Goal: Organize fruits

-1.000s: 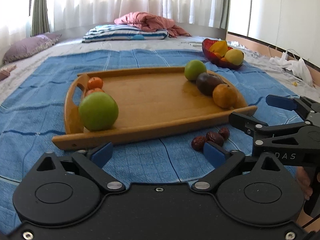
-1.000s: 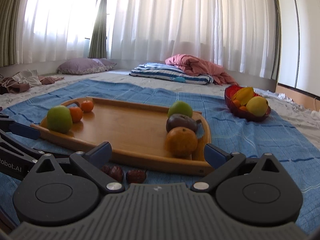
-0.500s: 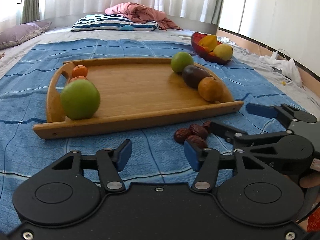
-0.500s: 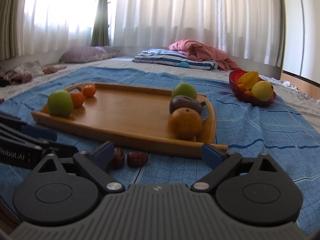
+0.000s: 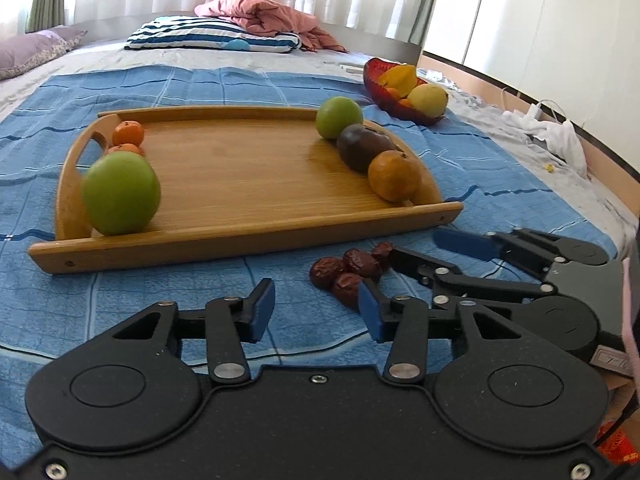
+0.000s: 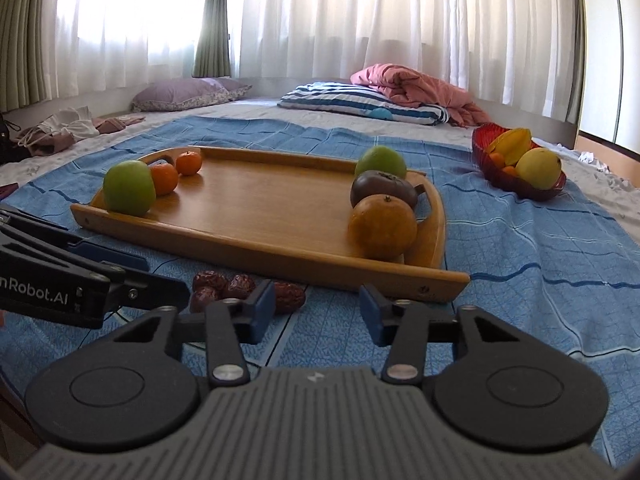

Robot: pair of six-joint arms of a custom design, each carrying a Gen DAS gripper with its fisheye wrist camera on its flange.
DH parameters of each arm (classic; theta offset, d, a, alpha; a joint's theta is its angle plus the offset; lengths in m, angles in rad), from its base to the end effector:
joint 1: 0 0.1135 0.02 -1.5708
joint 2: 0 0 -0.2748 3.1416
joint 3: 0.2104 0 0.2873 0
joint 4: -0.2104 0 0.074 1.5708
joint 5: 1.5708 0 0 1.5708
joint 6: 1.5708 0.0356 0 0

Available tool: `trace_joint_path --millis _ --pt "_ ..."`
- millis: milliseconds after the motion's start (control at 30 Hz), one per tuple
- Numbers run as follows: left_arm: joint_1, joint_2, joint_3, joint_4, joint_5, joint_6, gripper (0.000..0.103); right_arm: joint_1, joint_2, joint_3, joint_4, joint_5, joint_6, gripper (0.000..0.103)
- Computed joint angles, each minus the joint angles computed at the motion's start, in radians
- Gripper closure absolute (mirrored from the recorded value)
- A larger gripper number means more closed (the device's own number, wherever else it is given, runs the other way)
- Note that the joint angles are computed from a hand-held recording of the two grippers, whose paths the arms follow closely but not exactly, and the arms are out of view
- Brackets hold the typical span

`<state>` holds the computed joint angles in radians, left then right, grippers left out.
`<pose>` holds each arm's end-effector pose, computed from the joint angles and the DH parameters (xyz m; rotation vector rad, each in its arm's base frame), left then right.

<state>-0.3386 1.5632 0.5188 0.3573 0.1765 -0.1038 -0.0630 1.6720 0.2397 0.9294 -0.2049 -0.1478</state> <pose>0.2764 -0.1040 0.1063 0.3618 2.2531 -0.4334 0.2413 -0.0080 0.0644 -0.2123 2.0523 0.0824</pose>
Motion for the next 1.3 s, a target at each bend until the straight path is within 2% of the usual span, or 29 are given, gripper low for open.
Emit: trace_joint_path --millis 67,133,233,633,967,1300 --pt "0.001 0.006 0.007 -0.004 0.027 -0.006 0.064 0.000 0.005 0.005 -0.006 -0.010 0.000 0.055" --pt "0.007 0.015 0.021 -0.018 0.068 -0.016 0.074 -0.002 0.011 0.012 -0.014 -0.020 -0.002 0.056" --pt "0.009 0.032 0.039 -0.028 0.100 -0.029 0.075 0.000 0.027 0.024 -0.021 -0.031 0.004 0.057" --pt "0.014 0.097 0.089 -0.038 0.115 -0.083 0.080 0.011 0.065 0.062 -0.044 -0.034 0.006 0.057" --pt "-0.021 0.027 0.018 0.007 -0.115 0.009 0.080 0.025 0.085 0.077 -0.032 -0.035 0.042 0.057" --pt "-0.032 0.086 -0.023 0.140 -0.256 -0.046 0.076 0.073 0.123 0.073 0.038 0.022 0.134 0.057"
